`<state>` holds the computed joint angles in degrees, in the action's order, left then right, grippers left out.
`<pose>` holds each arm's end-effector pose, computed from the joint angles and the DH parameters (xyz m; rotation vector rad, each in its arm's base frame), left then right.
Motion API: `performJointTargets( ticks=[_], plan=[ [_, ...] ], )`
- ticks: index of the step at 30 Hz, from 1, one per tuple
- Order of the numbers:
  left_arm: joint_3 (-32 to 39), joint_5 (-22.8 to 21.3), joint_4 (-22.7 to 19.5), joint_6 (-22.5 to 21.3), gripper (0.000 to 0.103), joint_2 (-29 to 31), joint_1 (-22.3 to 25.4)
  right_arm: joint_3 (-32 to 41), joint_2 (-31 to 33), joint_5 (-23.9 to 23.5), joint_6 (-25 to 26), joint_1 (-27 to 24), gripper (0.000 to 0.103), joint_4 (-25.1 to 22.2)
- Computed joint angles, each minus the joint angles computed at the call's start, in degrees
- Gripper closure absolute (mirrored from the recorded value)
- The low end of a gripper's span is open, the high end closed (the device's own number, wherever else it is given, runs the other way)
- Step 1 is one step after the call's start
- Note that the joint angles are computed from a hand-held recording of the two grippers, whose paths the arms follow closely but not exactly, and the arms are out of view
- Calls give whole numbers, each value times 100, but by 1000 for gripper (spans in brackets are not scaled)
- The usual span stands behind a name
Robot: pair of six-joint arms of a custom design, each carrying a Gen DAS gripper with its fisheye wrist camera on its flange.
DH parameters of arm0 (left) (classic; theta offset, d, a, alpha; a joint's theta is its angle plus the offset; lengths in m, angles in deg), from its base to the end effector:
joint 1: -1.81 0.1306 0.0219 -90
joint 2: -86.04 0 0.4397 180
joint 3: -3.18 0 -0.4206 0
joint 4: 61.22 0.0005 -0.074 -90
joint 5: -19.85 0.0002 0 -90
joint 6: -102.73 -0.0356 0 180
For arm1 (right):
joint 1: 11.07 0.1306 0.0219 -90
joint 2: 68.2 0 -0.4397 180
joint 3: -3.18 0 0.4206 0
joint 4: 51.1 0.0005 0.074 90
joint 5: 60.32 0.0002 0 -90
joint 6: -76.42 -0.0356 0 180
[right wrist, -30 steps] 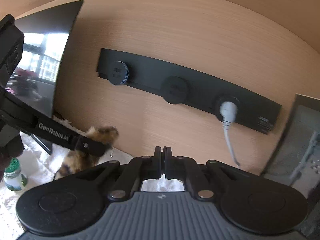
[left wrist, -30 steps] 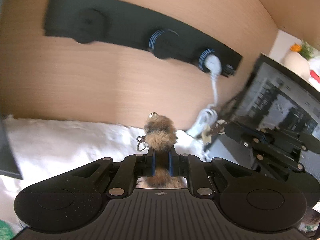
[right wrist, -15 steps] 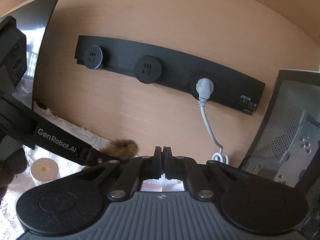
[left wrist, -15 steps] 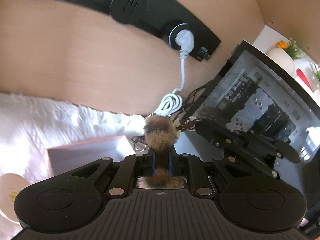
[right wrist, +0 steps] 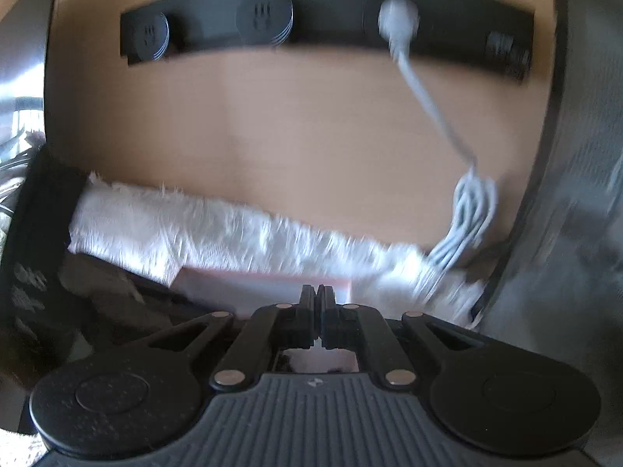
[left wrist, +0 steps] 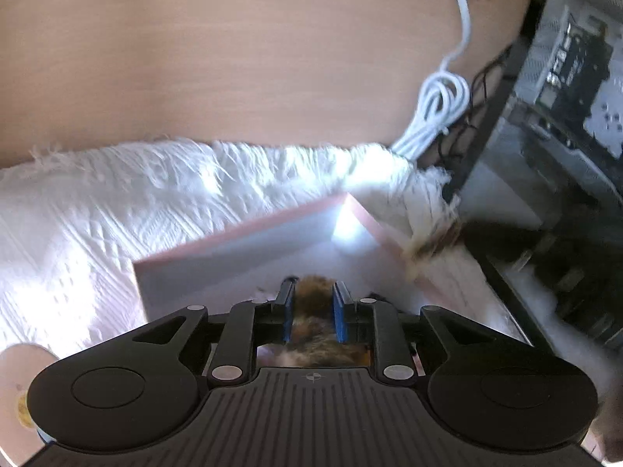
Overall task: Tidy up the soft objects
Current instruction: 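Lower the pompom keychain into the pink box and open the left gripper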
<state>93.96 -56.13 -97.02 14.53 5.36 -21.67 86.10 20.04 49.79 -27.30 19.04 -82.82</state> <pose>0.5343 -0.2421 0.4260 0.5658 2.3029 -0.5023 0.4500 0.2462 0.4662 -0.1193 2.1691 0.0464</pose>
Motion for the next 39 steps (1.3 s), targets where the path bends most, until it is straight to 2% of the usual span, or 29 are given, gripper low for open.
performJointTargets(
  ticks=[4,10,14,16,18,20,22,25,28,31,34,36,39],
  plan=[
    [-5,163,-106,-94,80,-172,57,19,300,-399,-13,-66,100,-179],
    [-123,-336,-605,-896,80,-595,-38,157,769,-587,-80,18,100,-556],
    [-163,-360,-935,-987,81,-636,8,216,869,-648,-38,67,99,-704],
    [-179,-375,-1096,-1015,83,-613,18,210,833,-547,18,110,97,-665],
    [-237,-214,-1071,-1060,83,-627,43,181,761,-393,104,187,94,-614],
    [-227,-152,-1090,-1105,83,-588,35,140,671,-256,169,258,84,-552],
    [-221,-63,-1071,-1184,84,-501,19,98,588,-114,250,314,81,-512],
    [-232,78,-1007,-1258,87,-386,22,53,493,116,218,398,81,-556],
    [-117,298,-1132,-1276,88,-238,29,-16,367,257,24,435,81,-612],
    [-89,283,-1102,-1374,89,-150,-4,-79,256,408,-136,485,81,-675],
    [26,170,-1116,-1314,89,4,-24,-96,177,407,-237,551,81,-794],
    [193,67,-1304,-1054,89,180,-15,-93,162,343,-225,611,81,-833],
    [297,382,-1365,-519,88,246,123,-89,161,121,-156,711,80,-820]
  ],
)
